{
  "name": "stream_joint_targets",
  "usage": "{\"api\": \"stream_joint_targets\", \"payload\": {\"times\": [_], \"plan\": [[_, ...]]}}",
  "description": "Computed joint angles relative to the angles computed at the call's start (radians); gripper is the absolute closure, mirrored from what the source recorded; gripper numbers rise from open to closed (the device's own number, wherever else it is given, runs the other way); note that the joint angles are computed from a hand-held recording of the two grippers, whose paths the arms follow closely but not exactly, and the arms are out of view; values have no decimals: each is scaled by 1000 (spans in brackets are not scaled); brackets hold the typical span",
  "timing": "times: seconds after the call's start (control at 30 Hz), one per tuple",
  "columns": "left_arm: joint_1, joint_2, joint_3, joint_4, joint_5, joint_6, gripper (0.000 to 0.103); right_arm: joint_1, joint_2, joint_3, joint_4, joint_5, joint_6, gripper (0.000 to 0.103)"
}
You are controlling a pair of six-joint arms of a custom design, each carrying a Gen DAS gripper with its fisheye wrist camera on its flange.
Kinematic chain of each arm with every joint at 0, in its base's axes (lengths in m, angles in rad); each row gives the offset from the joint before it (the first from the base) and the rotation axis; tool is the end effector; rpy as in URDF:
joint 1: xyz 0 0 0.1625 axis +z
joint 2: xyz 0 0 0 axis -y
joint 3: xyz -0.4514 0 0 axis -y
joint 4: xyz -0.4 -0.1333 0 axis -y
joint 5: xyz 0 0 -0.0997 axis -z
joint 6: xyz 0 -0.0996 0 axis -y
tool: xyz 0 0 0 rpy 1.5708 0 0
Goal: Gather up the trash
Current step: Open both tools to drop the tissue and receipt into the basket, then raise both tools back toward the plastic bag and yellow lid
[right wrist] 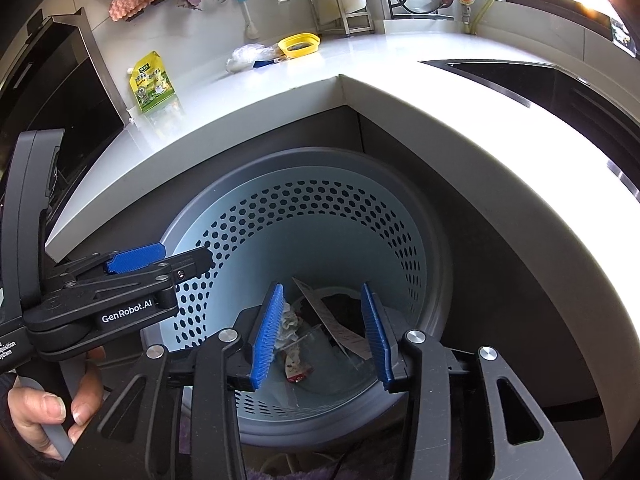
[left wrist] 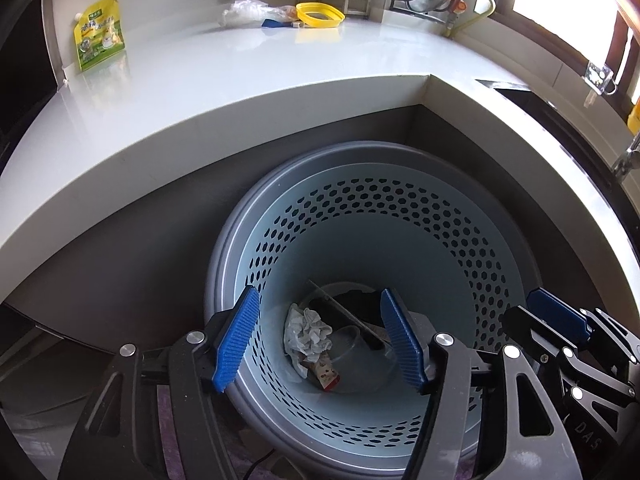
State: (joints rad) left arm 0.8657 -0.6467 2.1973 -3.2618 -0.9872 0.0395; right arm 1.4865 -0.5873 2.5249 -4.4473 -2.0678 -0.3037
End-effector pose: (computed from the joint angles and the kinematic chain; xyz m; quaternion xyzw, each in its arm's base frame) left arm -0.1669 -0.4865 -0.0338 0.3287 0.8973 -0.1572 0.2493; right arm 0.0550 -0.3678 0.0680 -0.0160 -0.8714 0.3880 0.2998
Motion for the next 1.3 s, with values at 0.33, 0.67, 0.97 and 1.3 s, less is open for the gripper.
{"api": "stream_joint_targets", "payload": {"times": [0.33,0.67,0.97,1.3], "plan": [[-8,6,7,-38,37,12,33,-11,-1,5,-14,24,-4,56],[-32,-23,14,-119,89,75,20,49,-74,-25,18,4,-59,50],[-45,-85,-94,-144,72,157,10,138,-254,-129,144,17,-163,38],[-64,-69,-374,-161,56,333,7,220,-410,-368,414,22,-259,34]]}}
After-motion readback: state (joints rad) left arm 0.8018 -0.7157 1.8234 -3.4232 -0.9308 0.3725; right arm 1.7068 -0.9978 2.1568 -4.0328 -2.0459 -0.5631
